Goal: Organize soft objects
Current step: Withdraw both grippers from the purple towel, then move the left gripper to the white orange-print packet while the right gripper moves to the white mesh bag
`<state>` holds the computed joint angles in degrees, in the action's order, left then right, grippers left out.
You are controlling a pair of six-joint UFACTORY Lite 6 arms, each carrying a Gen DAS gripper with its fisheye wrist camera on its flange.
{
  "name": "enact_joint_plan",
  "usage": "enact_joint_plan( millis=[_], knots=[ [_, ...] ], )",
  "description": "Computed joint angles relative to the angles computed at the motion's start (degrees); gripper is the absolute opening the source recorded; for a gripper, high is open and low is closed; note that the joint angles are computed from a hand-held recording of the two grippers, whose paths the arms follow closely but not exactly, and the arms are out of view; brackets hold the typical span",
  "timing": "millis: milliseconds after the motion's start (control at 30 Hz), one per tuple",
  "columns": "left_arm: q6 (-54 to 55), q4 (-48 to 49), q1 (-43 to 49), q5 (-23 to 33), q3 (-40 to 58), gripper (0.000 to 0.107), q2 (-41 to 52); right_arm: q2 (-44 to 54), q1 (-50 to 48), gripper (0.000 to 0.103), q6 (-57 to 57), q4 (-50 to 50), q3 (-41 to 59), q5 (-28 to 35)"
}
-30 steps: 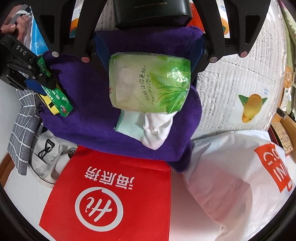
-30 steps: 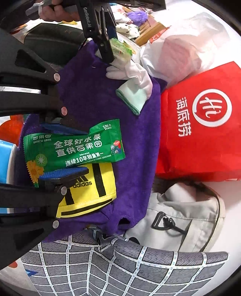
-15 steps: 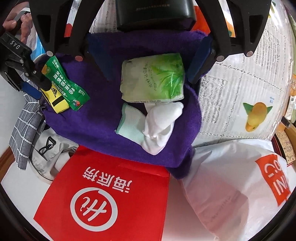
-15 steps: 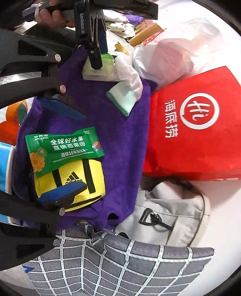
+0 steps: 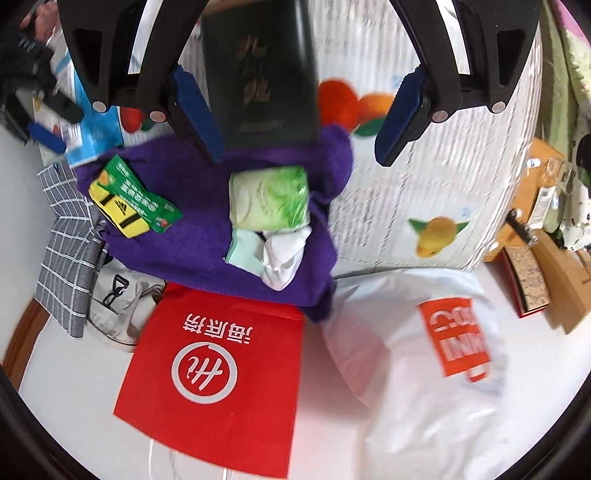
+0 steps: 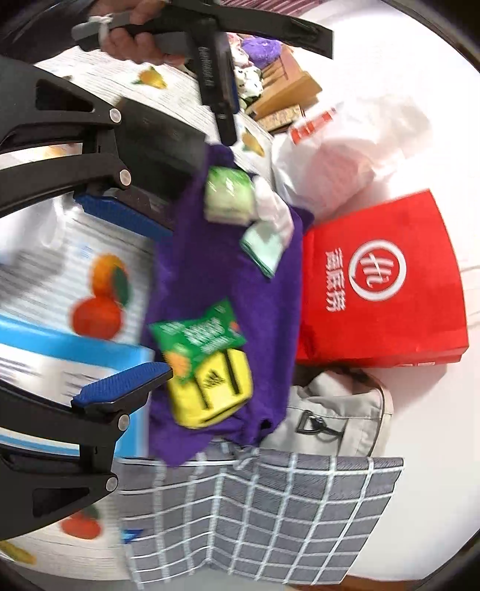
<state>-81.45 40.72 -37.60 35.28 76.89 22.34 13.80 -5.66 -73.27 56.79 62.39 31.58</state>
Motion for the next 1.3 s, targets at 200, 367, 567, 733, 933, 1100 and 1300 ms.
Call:
enact_joint_plan(
  millis=[200, 367, 567, 733, 933, 1100, 1300],
  knots=[
    [-8.03, 2.36, -6.8, 2.61, -10.72, 0.083, -10.04, -12.55, -1.88, 0.07, -5.16, 1.74, -17.3, 1.46],
    [-14.5, 4.44, -12.87, 4.9, -16.08, 0.083, -14.72, -20.46, -2.13, 0.07, -3.37, -0.93, -26.75, 1.59],
    [-21.52, 5.39, -18.14, 4.52, -22.12, 0.083, -18.07, -25.75, 0.94, 0.07, 0.1, -3.81, -34.7, -2.66],
    [-24.32, 5.48, -20.22, 4.2, -25.22, 0.083, -19.35, -29.28, 0.13, 0.037, -1.68, -0.46, -38.56, -3.57],
    [-27.65, 6.04, -21.64, 3.36, -28.4, 0.083, -21.31, -34.62, -4.59, 0.008, -4.74, 1.16, -39.83, 0.94],
    [-29.5, 6.39, -23.15, 2.66, -28.87, 0.083, -20.47, -37.2, -8.67, 0.004, -7.21, 2.2, -40.35, 6.46],
    [-31.24, 6.65, -24.7, 1.52, -28.18, 0.083, -17.85, -41.12, -22.6, 0.003, -11.13, -1.22, -39.83, 18.25]
  ],
)
